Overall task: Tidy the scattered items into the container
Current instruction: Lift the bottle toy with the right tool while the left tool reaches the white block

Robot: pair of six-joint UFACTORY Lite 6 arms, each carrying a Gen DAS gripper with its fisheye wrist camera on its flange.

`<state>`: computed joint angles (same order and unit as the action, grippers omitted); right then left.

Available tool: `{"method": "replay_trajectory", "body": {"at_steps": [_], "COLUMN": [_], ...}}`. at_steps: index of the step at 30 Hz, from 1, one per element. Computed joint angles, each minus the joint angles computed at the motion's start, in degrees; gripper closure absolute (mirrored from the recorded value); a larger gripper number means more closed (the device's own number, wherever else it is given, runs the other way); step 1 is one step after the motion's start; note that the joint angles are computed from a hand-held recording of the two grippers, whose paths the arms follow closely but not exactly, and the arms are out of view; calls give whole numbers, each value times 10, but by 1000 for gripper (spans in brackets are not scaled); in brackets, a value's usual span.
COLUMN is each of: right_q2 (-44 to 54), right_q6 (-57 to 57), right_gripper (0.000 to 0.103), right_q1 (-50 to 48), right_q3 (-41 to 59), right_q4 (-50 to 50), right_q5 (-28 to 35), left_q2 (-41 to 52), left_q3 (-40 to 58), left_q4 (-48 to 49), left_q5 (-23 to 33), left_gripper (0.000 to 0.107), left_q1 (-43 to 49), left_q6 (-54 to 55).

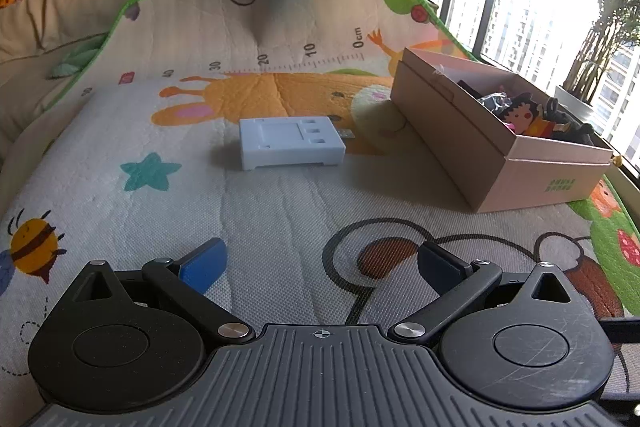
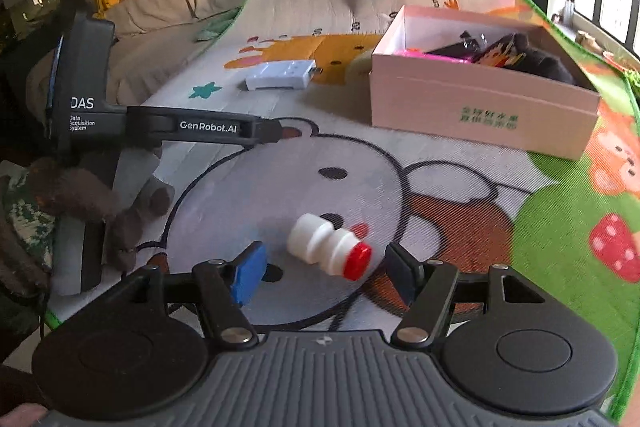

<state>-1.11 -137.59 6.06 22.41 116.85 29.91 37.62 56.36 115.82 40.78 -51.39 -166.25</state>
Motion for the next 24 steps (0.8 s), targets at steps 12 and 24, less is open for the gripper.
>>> {"method": "replay_trajectory", "body": {"at_steps": [12,24], "right_q2": [3,107], "right_q6": [-91,-317], "right_gripper": [56,56], "right_q1": [19,-48], "right_q3": [-13,14], "right_q4": [107,326], "right_q5": [-2,88], "left_q2": [1,46], "left_q3": [2,122], "left_q4": [-5,-73], "left_q5": [-1,-9], "left_gripper": [4,4], "left_q1": [-1,52], "left_q6": [6,171]}}
